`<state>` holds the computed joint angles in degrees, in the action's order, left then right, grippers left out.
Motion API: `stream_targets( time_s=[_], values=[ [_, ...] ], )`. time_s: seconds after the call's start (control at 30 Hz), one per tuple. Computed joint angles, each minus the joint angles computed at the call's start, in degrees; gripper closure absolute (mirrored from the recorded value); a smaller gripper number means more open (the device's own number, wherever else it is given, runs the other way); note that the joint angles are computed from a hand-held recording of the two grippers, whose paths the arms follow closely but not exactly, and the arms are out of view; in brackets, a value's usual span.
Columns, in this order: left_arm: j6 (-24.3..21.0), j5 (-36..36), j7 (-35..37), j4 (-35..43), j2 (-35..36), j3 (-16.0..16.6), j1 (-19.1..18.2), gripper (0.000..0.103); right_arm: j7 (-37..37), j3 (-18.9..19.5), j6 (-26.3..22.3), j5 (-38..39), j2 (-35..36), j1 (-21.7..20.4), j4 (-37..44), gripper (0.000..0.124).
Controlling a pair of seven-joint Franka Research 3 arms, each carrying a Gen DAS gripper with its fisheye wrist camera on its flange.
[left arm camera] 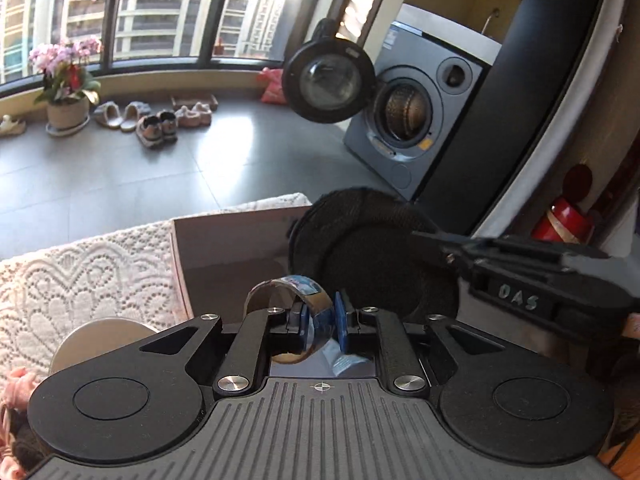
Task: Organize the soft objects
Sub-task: 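Carry the cap and ring over the pink box and open both tools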
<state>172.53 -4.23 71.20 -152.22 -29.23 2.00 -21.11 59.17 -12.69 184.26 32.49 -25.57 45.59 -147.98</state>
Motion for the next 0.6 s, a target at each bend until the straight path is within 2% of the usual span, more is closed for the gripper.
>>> stream_targets(
  time_s=[0.07,0.1,0.2,0.27,0.3,0.4,0.43,0.47,0.53,0.6],
  values=[
    [-3.3,-0.8,0.2,0.6,-0.4,1.1,-0.6,0.087,0.4,-0.2,-3.0,0.5,1.9,-0.2,0.9,0.119],
    [-7.3,-1.0,-0.1,1.6,-0.7,0.6,-0.2,0.087,0.4,0.5,-4.1,1.1,2.9,-0.7,1.4,0.119],
    [-13.7,-3.0,2.3,3.6,-0.4,0.4,-0.5,0.087,3.1,6.5,-7.3,0.5,5.3,-6.9,2.6,0.118],
    [-17.5,-0.8,1.9,5.5,0.8,-3.1,2.4,0.087,4.8,10.1,-7.4,0.2,5.3,-10.4,2.4,0.115],
    [-19.5,1.0,1.9,6.3,1.2,-4.9,3.7,0.087,6.1,12.3,-7.4,-0.7,4.7,-12.9,2.1,0.107],
    [-23.8,5.1,5.7,8.5,2.9,-7.3,4.9,0.084,9.6,17.1,-4.4,-3.8,2.5,-18.3,0.2,0.07],
    [-24.7,6.0,6.8,8.7,3.0,-7.9,5.0,0.084,10.8,18.2,-3.1,-4.7,1.8,-19.6,-0.5,0.064],
    [-24.2,5.9,7.7,8.2,2.4,-8.0,4.8,0.084,11.7,18.6,-2.3,-5.5,0.5,-20.4,-1.2,0.064],
    [-20.3,4.7,9.5,5.7,0.3,-7.2,4.1,0.083,12.8,18.0,-1.5,-6.8,-1.6,-20.5,-2.4,0.064],
    [-13.8,6.2,9.4,2.2,-3.1,-8.1,5.0,0.083,13.9,18.1,-0.8,-7.9,-2.9,-20.9,-3.2,0.062]
  ],
)
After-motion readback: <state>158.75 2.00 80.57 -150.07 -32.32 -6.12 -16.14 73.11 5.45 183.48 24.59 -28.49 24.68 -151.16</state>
